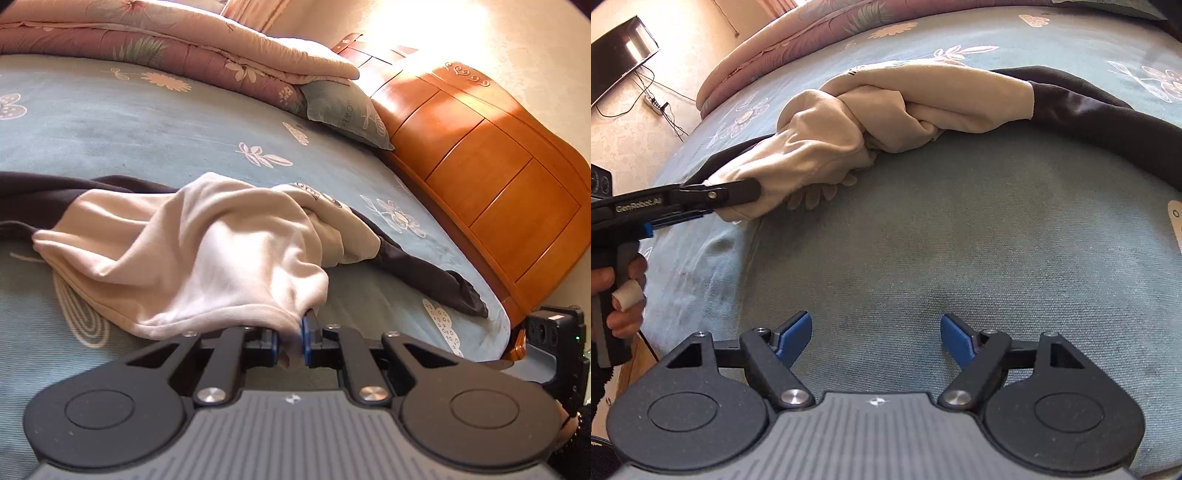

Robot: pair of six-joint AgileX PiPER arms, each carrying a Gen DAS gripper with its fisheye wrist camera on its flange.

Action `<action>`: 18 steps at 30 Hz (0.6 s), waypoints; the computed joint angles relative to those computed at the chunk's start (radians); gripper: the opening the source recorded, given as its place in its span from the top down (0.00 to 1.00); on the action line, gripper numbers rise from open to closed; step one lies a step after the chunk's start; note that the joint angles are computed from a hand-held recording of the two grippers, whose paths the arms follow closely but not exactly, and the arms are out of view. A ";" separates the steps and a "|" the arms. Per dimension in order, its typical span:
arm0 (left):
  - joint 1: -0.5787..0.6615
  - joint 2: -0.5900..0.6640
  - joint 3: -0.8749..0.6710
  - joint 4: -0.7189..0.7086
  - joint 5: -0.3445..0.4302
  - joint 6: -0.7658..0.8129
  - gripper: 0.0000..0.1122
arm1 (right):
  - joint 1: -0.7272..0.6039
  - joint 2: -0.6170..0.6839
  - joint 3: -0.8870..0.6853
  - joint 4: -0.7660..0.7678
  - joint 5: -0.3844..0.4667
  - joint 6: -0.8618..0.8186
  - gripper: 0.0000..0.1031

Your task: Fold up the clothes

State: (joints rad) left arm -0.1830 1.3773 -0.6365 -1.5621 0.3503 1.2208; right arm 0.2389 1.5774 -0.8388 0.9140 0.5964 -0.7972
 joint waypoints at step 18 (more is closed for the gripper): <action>0.344 -0.329 0.061 0.690 0.209 -0.503 0.91 | 0.017 -0.014 -0.026 -0.001 0.028 -0.047 0.21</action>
State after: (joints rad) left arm 0.1606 1.0486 -0.5760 -0.8722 0.5594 0.7179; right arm 0.2559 1.5630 -0.8650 0.9126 0.6239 -0.8443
